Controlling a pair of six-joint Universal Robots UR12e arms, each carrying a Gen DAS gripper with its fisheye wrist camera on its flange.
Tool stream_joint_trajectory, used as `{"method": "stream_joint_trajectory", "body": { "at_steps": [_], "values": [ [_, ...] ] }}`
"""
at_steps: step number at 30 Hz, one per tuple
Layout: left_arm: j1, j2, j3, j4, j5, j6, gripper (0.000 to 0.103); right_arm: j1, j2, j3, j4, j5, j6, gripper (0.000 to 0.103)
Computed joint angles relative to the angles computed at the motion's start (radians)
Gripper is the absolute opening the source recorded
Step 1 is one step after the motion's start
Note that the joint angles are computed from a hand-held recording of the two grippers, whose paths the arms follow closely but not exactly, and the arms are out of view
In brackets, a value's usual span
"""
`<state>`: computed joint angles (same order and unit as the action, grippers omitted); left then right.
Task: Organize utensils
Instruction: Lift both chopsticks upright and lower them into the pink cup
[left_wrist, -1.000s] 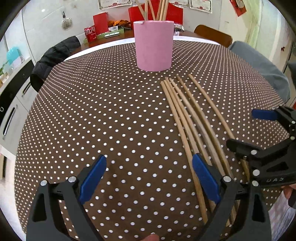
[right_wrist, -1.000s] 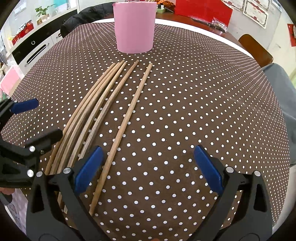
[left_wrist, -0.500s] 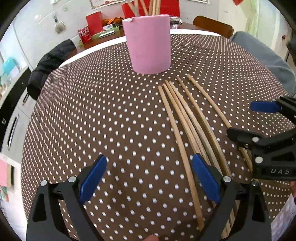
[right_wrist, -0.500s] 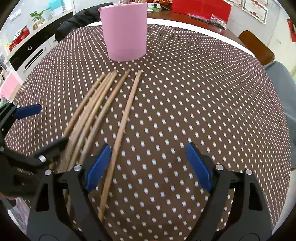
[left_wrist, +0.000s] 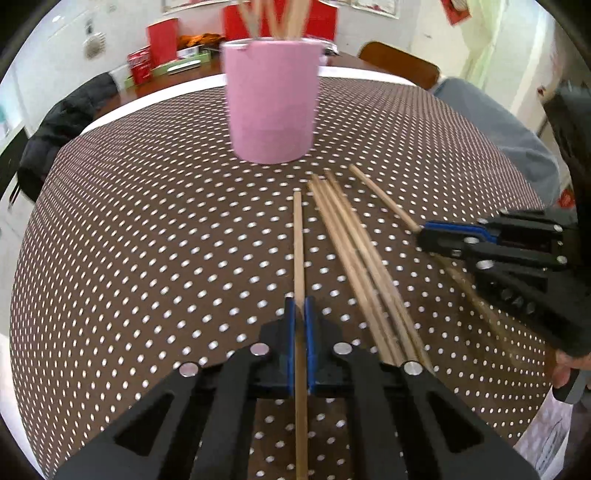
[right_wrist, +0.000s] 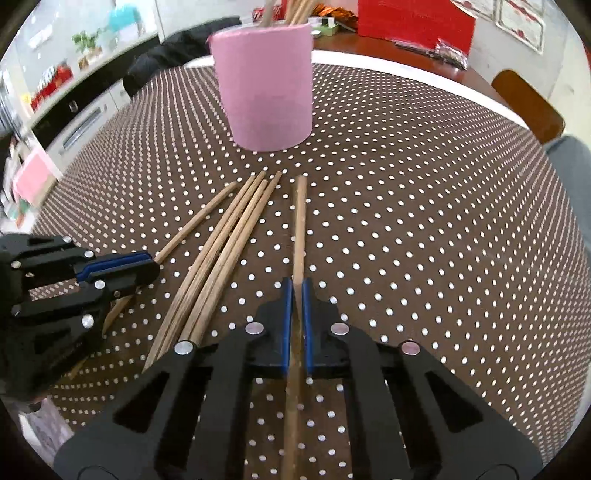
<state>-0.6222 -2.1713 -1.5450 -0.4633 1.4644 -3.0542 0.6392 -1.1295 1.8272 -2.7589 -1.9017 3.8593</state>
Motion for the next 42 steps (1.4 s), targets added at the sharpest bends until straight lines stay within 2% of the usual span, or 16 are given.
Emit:
{"method": "stream_joint_trajectory", "body": {
  "at_steps": [3, 7, 13, 19, 20, 25, 33, 42],
  "values": [
    [0.007, 0.008, -0.014, 0.040, -0.002, -0.049, 0.005, -0.004, -0.015, 0.044, -0.098, 0.014, 0.013, 0.006],
    [0.014, 0.022, -0.035, 0.118, -0.010, -0.107, 0.005, 0.006, -0.024, 0.071, -0.183, -0.002, 0.020, 0.006],
    [0.019, 0.040, -0.058, 0.285, -0.016, -0.170, 0.005, 0.020, -0.038, 0.100, -0.329, -0.046, -0.002, 0.006],
    [0.023, 0.045, -0.077, 0.446, -0.025, -0.180, 0.005, 0.039, -0.042, 0.101, -0.437, -0.097, -0.044, 0.006],
    [0.026, 0.067, -0.117, 0.476, -0.024, -0.180, 0.005, 0.041, -0.042, 0.103, -0.448, -0.102, -0.048, 0.006],
    [0.039, 0.088, -0.144, 0.580, -0.050, -0.182, 0.005, 0.051, -0.045, 0.096, -0.520, -0.134, -0.083, 0.006],
    [0.047, 0.057, -0.083, 0.736, -0.090, -0.194, 0.005, 0.039, -0.033, 0.057, -0.679, -0.183, -0.178, 0.006],
    [0.051, 0.010, 0.021, 0.831, -0.146, -0.224, 0.005, 0.004, -0.005, -0.009, -0.833, -0.195, -0.279, 0.006]
  ]
}}
